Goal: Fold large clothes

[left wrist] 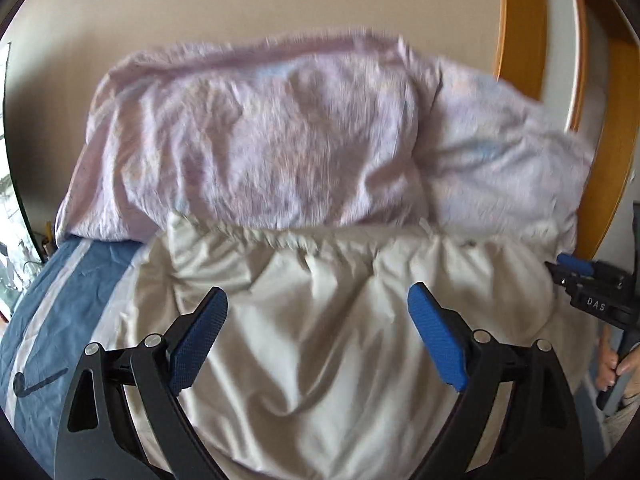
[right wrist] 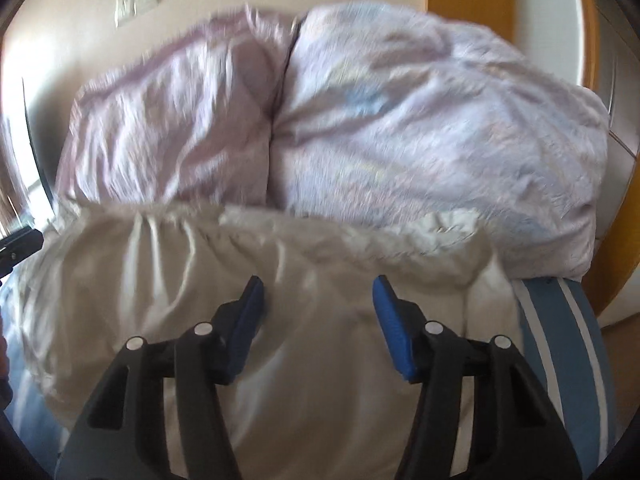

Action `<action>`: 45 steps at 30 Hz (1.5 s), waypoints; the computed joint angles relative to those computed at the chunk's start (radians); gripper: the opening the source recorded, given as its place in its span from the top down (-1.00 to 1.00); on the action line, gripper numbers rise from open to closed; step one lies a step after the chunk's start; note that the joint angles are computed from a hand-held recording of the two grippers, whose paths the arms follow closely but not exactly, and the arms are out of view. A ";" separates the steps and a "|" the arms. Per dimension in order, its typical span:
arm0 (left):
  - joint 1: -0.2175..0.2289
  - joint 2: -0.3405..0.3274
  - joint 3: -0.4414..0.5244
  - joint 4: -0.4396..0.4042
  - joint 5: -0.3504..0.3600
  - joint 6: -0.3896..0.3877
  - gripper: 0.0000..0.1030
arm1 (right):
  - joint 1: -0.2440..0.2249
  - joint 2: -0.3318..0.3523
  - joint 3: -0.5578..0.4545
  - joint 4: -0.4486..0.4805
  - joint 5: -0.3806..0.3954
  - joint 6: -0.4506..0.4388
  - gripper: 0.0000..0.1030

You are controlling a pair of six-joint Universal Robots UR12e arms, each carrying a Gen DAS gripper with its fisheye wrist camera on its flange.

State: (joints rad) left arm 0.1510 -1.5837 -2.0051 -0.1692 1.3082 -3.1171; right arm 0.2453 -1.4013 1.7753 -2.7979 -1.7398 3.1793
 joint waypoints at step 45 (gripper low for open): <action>0.007 -0.118 0.098 -0.175 0.334 -0.279 -0.97 | -0.108 0.031 -0.008 0.228 -0.055 0.335 -0.31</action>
State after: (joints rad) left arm 0.1583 -1.7016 -1.9075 -0.3445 1.6423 -3.3960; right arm 0.1376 -1.3698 1.7676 -2.5701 -1.7950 3.5143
